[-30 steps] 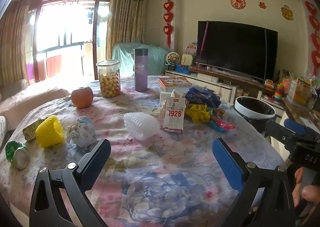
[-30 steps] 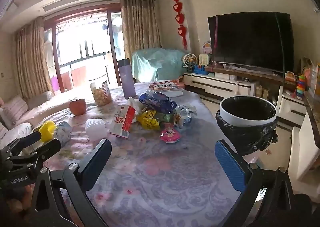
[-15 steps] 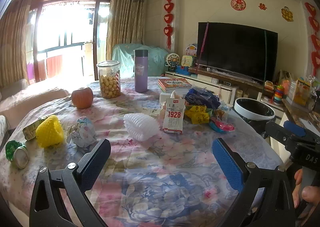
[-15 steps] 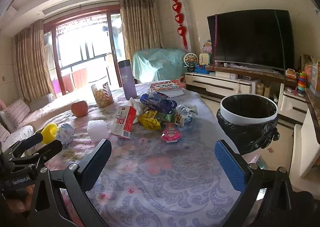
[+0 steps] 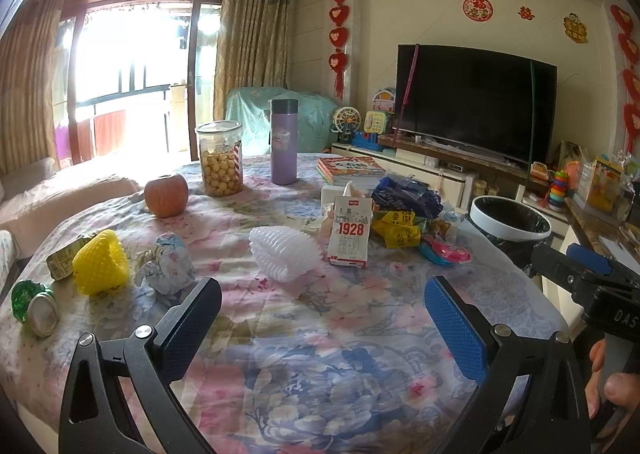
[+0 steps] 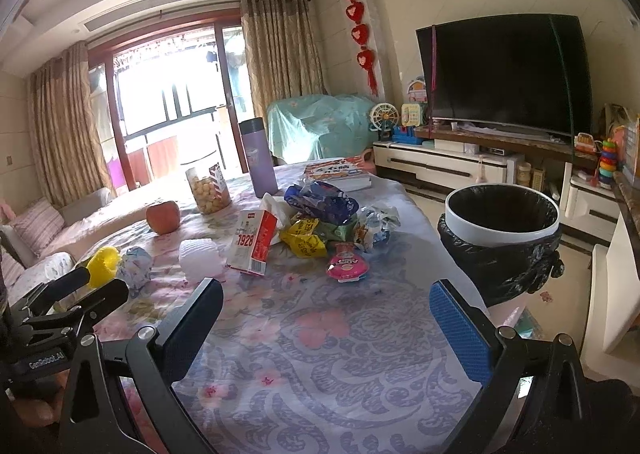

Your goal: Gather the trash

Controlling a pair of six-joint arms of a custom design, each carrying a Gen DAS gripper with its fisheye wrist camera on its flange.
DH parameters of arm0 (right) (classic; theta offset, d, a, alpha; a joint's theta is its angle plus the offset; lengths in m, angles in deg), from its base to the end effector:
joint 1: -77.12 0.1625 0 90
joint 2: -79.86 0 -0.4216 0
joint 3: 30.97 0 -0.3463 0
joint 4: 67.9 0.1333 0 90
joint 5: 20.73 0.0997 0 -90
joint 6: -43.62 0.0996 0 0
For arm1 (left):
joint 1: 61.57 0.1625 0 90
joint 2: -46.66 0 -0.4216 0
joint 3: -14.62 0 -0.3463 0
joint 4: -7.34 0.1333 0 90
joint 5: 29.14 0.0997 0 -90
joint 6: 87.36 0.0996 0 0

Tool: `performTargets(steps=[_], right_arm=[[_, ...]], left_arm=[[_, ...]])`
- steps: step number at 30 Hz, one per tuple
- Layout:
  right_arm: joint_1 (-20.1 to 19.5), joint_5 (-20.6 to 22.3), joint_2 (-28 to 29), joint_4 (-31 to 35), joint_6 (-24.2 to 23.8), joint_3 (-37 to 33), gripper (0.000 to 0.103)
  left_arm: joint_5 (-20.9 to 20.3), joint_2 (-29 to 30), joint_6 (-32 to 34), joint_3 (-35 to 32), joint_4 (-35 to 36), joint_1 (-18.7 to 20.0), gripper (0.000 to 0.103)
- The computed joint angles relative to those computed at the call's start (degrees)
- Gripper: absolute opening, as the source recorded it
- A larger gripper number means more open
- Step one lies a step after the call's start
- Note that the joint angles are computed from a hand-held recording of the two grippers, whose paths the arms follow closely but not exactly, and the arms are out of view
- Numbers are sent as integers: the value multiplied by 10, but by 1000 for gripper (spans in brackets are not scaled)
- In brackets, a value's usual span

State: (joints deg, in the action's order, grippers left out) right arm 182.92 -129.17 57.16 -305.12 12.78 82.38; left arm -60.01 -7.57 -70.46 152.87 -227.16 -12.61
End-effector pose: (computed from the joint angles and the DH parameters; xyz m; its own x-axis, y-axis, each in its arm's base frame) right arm 0.2392 -0.4715 0.0101 -0.7686 -0.2754 0.5775 -0.6336 0.4529 -0.6272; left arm -0.0819 -0.4273 0.2217 -0.7455 -0.1087 -0.6576 0.5646 0.4214 -0.7097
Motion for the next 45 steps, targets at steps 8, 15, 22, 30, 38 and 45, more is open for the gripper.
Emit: performTargets(steps=[8,15,22,30,38,45], right_arm=[[0,6,-1,0,1,2,103],[-1,8,-1,0,1,2,103],[0,7,0,0,2,2,103],[0,7,1,0,3,2,103],[1,7,3,1,5,2,103],[-4,7,3,25,9,-2,103]], left_arm=[[1,2,4,0,-4,-1,102],[-2,-1,4,-2,2,3,102],[-3,-1,3,-1,0,4,102],[-5,9,8,1,-17,7,102],[-7,11,7,0,-16,10,102],[-13,7,-2,-5,1,23,102]])
